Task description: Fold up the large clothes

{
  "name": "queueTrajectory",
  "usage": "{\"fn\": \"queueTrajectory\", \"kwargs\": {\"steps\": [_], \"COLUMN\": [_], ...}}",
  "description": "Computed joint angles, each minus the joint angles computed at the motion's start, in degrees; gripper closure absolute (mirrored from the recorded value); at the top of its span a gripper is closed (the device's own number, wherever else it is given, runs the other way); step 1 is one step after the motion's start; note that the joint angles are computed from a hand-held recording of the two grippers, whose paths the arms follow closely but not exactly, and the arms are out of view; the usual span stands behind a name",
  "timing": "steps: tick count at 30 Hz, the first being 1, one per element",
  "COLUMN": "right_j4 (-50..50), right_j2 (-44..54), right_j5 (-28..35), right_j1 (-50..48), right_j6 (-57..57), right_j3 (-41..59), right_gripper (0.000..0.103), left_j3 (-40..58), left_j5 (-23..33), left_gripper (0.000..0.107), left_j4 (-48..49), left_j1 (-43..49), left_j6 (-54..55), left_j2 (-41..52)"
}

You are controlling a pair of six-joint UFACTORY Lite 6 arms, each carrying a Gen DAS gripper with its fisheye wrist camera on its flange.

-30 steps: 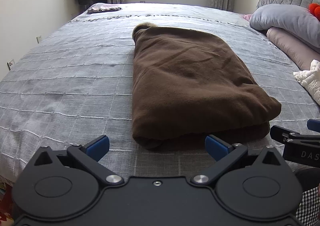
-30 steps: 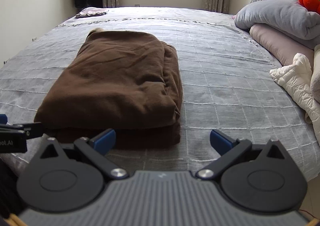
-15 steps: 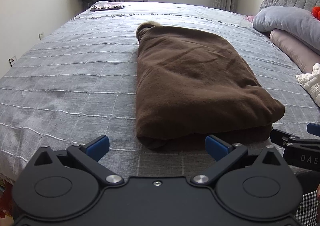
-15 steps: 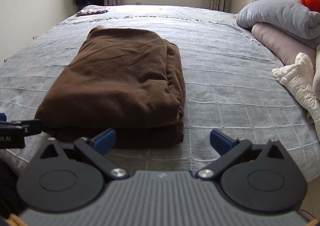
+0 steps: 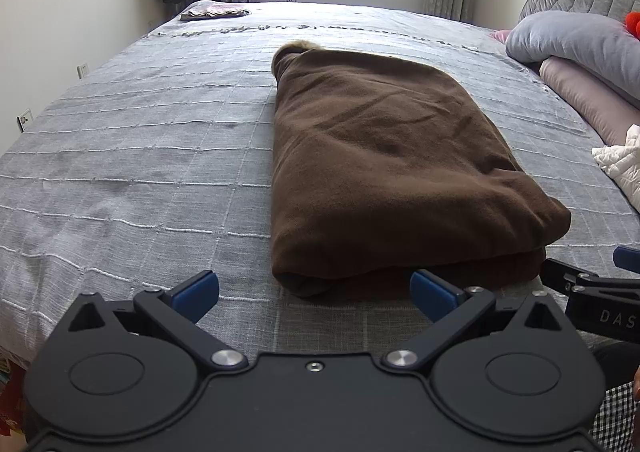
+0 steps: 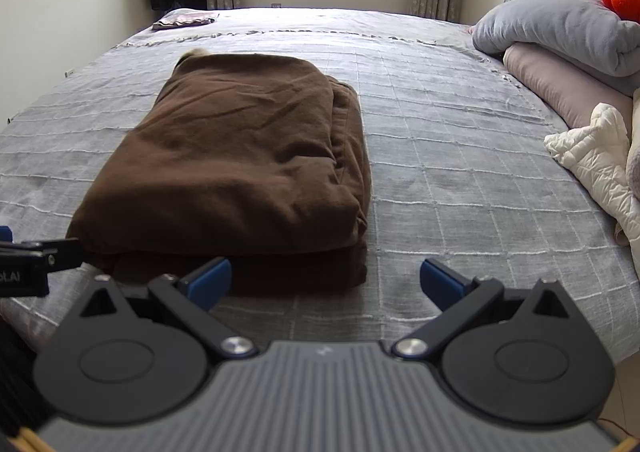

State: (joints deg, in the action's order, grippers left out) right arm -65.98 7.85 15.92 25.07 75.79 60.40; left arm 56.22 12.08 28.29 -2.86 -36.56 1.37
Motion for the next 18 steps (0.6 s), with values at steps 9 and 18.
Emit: {"fn": "queueTrajectory", "kwargs": {"steps": [9, 18], "right_j4": [-0.11, -0.21], "right_j2": [0.18, 0.23], "right_j5": [-0.13, -0.28], "right_j1": [-0.14, -0.28], "right_j6": [0.07, 0.08], "right_j3": [0.04, 0.02], "right_gripper": [0.0, 0.0], "left_j3": [0.11, 0.17], "left_j5": [-0.15, -0.21], "left_gripper": [0.004, 0.004], "left_j4": [-0.76, -1.71], "left_j1": [0.13, 0.34], "left_j6": [0.97, 2.08], "left_j2": [0.31, 0.34]}}
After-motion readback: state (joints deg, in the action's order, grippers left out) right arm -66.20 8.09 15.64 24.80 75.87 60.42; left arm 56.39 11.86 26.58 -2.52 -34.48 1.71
